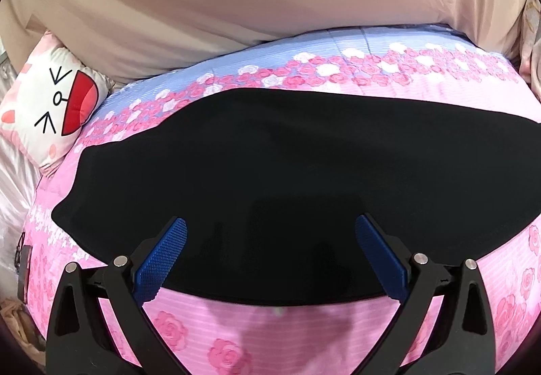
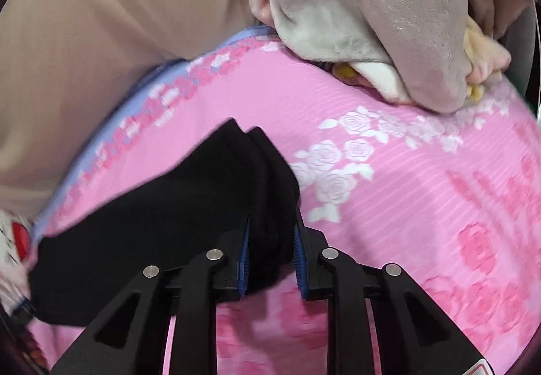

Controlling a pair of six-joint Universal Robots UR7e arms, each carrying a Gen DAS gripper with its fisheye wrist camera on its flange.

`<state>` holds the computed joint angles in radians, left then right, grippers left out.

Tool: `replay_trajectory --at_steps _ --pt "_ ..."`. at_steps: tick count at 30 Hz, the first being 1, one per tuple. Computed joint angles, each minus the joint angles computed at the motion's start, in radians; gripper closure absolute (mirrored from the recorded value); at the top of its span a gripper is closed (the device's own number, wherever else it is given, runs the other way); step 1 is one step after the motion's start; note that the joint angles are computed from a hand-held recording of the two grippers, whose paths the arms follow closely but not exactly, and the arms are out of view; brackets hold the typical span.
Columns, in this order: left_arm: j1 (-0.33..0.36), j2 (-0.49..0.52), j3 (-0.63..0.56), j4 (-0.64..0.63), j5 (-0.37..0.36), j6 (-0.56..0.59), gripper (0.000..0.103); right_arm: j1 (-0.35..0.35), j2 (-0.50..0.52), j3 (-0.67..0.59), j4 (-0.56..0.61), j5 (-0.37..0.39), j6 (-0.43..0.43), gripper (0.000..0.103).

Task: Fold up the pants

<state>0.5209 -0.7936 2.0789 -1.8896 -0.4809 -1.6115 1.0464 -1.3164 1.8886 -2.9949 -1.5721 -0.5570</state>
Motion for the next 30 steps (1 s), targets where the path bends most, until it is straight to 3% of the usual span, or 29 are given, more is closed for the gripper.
replay_trajectory --at_steps 5,8,11,14,18,20,23,25,28,30 --pt "-0.008 -0.081 0.092 -0.033 -0.006 -0.040 0.005 0.079 -0.061 0.091 -0.003 0.126 0.004 0.084" --pt "-0.014 -0.129 0.142 -0.049 -0.005 -0.065 0.005 0.205 -0.051 0.146 0.021 0.143 -0.058 0.084" --pt "-0.027 -0.192 0.205 -0.067 -0.002 -0.088 0.005 0.323 0.009 0.161 0.050 0.124 -0.102 0.084" --pt "-0.046 -0.269 0.263 -0.010 -0.007 -0.160 0.005 0.442 0.133 0.163 0.051 0.070 -0.136 0.084" --pt "-0.073 -0.373 0.328 0.088 -0.029 -0.267 0.005 0.522 0.281 0.150 0.075 0.017 -0.150 0.083" --pt "-0.083 -0.420 0.356 0.128 -0.038 -0.311 0.005 0.552 0.343 0.154 0.068 -0.029 -0.160 0.081" --pt "-0.084 -0.477 0.389 0.183 -0.052 -0.378 0.005 0.585 0.444 0.174 -0.059 -0.136 -0.216 0.073" --pt "-0.079 -0.513 0.410 0.195 -0.063 -0.408 0.005 0.571 0.425 0.210 -0.112 -0.100 -0.222 0.065" --pt "-0.081 -0.552 0.437 0.192 -0.065 -0.430 0.005 0.521 0.303 0.266 -0.072 0.022 -0.184 0.064" --pt "-0.073 -0.560 0.449 0.158 -0.057 -0.416 0.005 0.508 0.253 0.283 -0.076 0.014 -0.176 0.064"
